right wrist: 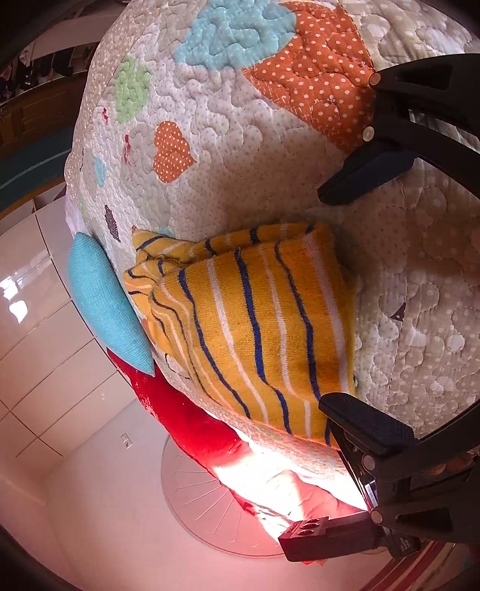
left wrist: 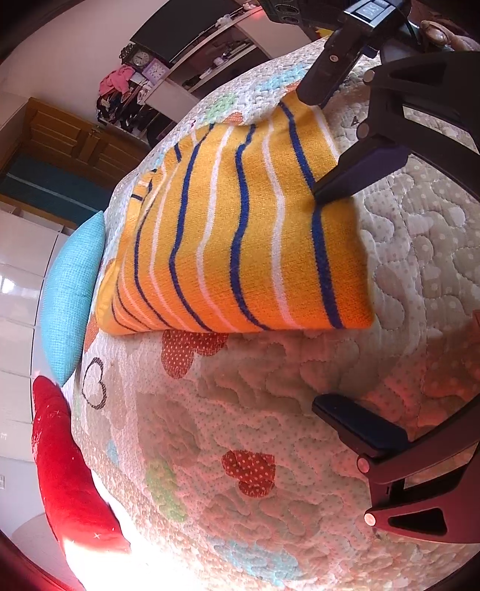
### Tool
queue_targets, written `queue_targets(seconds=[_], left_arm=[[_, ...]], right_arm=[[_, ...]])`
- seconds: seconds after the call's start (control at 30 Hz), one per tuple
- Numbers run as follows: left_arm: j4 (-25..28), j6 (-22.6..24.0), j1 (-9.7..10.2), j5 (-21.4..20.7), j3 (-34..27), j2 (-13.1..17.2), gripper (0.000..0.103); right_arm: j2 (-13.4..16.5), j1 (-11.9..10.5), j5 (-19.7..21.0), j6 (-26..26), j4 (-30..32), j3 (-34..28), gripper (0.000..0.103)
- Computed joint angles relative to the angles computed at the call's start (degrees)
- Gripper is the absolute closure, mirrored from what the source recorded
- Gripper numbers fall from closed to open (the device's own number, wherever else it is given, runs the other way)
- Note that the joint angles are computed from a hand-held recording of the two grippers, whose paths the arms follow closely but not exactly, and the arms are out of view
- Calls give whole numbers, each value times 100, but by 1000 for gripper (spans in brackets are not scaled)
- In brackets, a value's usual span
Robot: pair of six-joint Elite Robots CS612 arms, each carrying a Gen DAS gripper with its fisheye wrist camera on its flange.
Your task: Fold small clothes
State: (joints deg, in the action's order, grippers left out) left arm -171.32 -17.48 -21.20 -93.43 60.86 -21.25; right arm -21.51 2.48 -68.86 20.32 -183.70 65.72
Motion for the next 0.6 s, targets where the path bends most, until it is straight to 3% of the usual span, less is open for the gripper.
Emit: queue_targets(seconds=[0.2,0.33,0.43,0.6], left_arm=[[-1074,328,-254,1472,789,-441,0],[-1450,214,-322,1945,1136,-697,0],[-1552,264,-312,1862,1273,-808,0],[-1066,430,-351,1893,1294,-889,0]], right_arm=[[-166,127,-585,-403,-157,215,0],[-285,326,-1576,-914,-820,446,0],[-283,438,-2172,-1178,-1023,466,0],[-254,400,-2146,-1065,-650,363,0]])
